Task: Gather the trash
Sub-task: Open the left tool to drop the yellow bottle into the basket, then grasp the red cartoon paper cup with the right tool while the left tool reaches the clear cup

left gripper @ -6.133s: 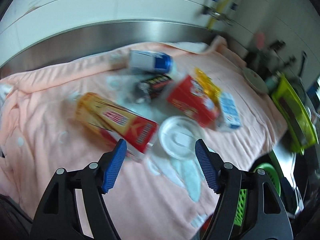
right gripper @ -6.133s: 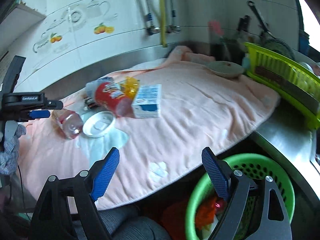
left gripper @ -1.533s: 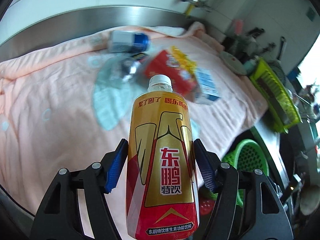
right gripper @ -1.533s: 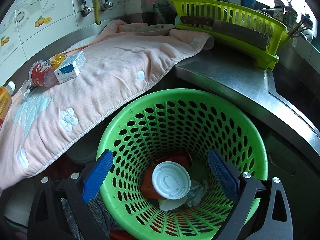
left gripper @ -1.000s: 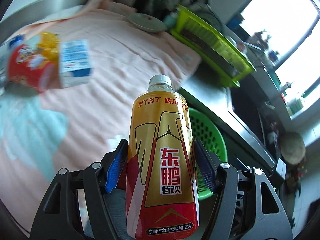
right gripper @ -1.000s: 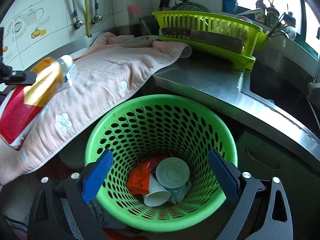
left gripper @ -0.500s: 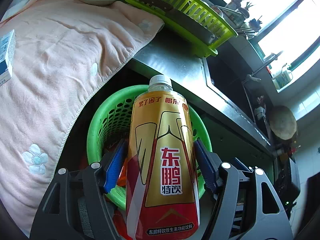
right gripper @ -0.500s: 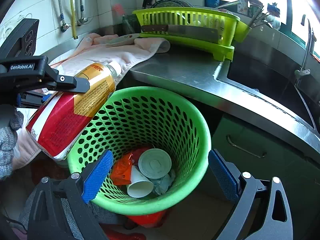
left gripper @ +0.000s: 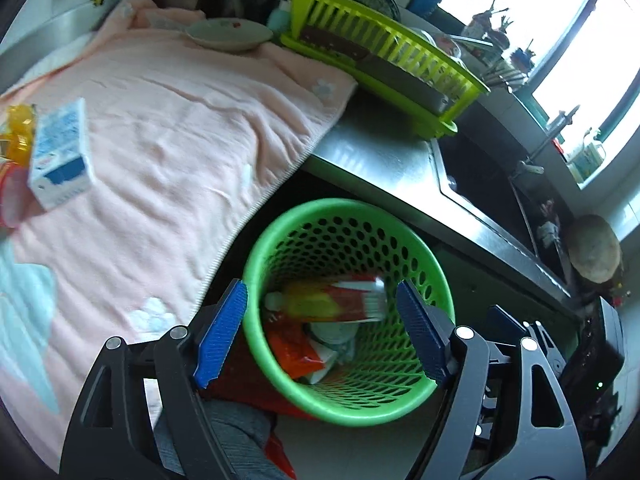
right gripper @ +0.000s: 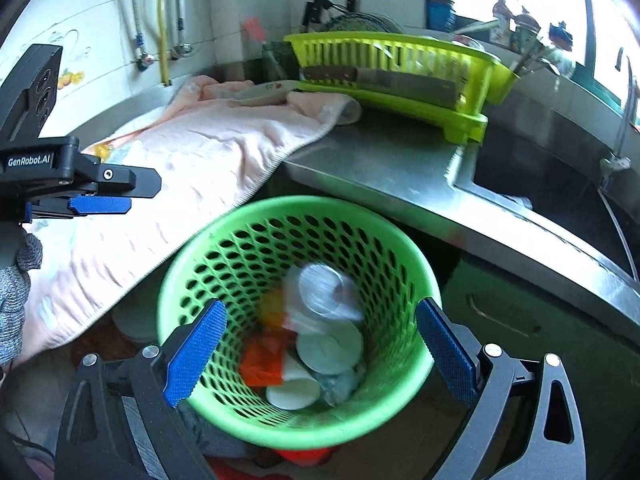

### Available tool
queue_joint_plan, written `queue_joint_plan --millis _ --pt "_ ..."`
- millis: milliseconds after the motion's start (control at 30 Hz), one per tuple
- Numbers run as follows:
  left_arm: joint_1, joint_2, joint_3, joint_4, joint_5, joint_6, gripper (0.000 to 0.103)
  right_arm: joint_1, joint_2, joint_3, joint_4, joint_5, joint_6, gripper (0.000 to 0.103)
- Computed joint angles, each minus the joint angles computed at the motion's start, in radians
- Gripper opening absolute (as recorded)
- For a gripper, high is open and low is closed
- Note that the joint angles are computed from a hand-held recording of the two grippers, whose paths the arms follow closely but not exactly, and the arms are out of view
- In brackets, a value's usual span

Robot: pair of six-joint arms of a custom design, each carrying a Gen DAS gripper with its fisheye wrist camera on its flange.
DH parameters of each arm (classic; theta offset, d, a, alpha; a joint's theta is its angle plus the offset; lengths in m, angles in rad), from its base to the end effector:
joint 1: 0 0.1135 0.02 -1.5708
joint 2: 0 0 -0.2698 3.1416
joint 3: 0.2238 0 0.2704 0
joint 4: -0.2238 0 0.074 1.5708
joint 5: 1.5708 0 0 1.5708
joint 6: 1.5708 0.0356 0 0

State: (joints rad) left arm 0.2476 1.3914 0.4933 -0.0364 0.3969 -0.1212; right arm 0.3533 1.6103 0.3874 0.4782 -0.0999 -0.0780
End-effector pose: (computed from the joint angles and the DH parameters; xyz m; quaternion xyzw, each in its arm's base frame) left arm 0.2424 0.0471 0.1242 -0.1101 0.9267 -0.1675 0.3179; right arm 0.2403 0.0924 0.0815 -0.2153 0.8893 0.1003 0.3908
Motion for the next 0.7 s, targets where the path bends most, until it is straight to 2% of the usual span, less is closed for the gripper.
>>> queue_joint_plan --millis 167,333,533,700 --pt "0.121 -0.110 -0.002 -0.108 -0.037 0.058 0.076 0.083 0.014 0.079 -0.050 -0.027 0.015 0.093" --pt "0.311 -0.170 0.022 -0.187 -0.017 0.137 0.076 0.169 0.063 0.193 -0.107 -0.047 0.017 0.093" --pt "0.562 -0.131 0.095 -0.238 0.034 0.221 0.076 0.295 0.153 0.372 -0.184 -0.067 -0.003 0.093" --pt "0.748 -0.043 0.184 -0.257 0.078 0.266 0.076 0.389 0.262 0.546 -0.254 -0.086 -0.034 0.092"
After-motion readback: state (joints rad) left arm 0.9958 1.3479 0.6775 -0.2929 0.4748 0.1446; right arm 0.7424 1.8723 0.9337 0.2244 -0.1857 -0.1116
